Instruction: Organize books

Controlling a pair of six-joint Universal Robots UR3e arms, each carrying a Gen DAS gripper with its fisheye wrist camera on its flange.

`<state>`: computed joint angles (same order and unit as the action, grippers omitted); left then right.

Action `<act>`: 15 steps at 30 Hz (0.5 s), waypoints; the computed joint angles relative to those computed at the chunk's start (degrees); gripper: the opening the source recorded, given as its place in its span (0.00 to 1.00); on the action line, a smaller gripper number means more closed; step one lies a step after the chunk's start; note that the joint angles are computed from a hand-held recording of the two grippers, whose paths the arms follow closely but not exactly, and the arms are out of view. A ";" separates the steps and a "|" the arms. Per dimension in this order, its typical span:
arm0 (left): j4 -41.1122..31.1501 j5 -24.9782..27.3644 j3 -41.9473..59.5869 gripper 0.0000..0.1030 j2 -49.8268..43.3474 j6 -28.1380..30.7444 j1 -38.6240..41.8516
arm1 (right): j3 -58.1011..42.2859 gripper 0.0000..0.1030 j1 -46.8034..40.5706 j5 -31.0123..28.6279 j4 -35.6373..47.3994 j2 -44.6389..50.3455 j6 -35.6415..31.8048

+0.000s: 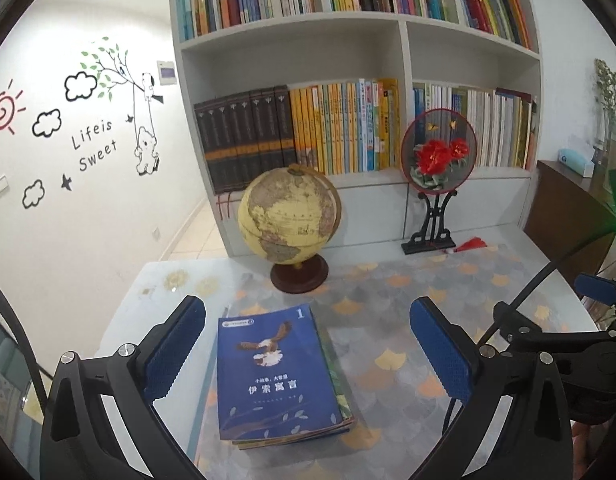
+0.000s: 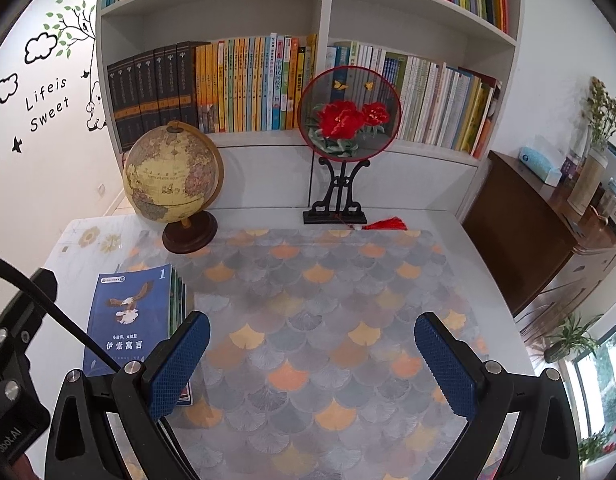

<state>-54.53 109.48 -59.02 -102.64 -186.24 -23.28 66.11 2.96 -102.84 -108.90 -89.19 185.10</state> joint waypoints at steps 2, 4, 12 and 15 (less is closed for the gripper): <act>-2.12 1.28 1.62 1.00 -1.00 -0.51 -0.42 | -0.07 0.99 -0.03 0.00 0.08 0.07 0.10; -2.95 1.16 2.06 1.00 -1.35 -0.48 -0.33 | -0.16 0.99 -0.20 -0.03 0.16 0.18 0.26; -4.68 -2.50 1.62 1.00 -0.68 -1.50 1.25 | -0.23 0.99 -0.60 0.74 0.39 0.12 -0.08; -6.32 -2.72 2.85 1.00 -1.41 -1.99 1.55 | -0.42 0.99 -0.54 0.74 0.78 0.16 0.03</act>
<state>-60.84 106.75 -56.17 -104.05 -188.23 -21.73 65.69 2.42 -102.10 -108.13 -89.03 185.13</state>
